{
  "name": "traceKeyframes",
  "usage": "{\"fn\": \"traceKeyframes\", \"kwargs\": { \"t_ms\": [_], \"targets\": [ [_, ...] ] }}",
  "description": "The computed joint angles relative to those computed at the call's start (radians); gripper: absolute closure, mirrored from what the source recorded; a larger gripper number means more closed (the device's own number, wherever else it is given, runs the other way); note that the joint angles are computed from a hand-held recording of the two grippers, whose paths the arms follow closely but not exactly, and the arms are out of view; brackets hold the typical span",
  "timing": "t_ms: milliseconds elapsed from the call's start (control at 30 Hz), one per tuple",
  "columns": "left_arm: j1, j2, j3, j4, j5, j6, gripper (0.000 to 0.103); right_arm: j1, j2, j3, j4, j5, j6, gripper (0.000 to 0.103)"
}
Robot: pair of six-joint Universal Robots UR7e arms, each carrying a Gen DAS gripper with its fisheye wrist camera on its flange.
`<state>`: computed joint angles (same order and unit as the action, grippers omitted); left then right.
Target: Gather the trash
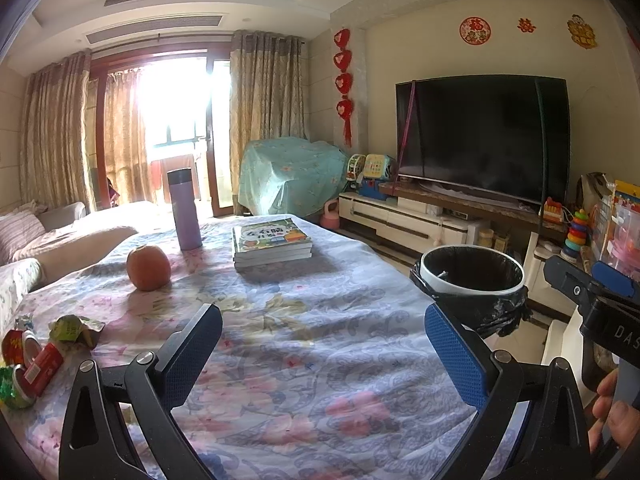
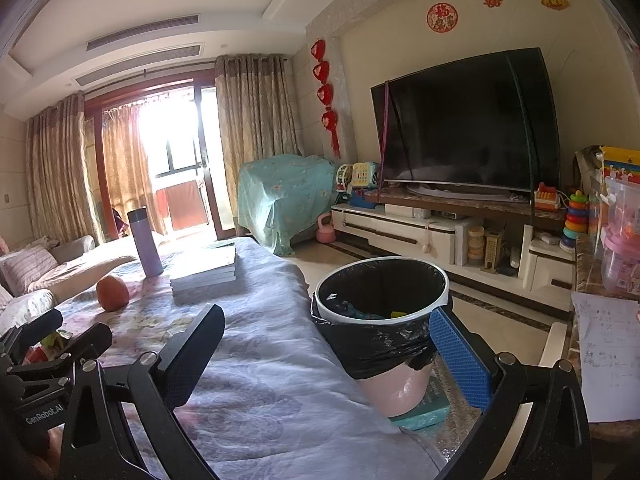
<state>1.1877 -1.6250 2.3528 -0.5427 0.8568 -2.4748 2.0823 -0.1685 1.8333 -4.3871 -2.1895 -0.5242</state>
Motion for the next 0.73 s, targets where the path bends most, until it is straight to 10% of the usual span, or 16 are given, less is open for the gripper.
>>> {"fn": "traceKeyframes", "kwargs": {
  "t_ms": [733],
  "targets": [
    [0.027,0.006,-0.030,0.046,0.021,-0.023,0.001,0.013,0.002,-0.029,0.095,-0.020,0.051,0.000]
  ]
}}
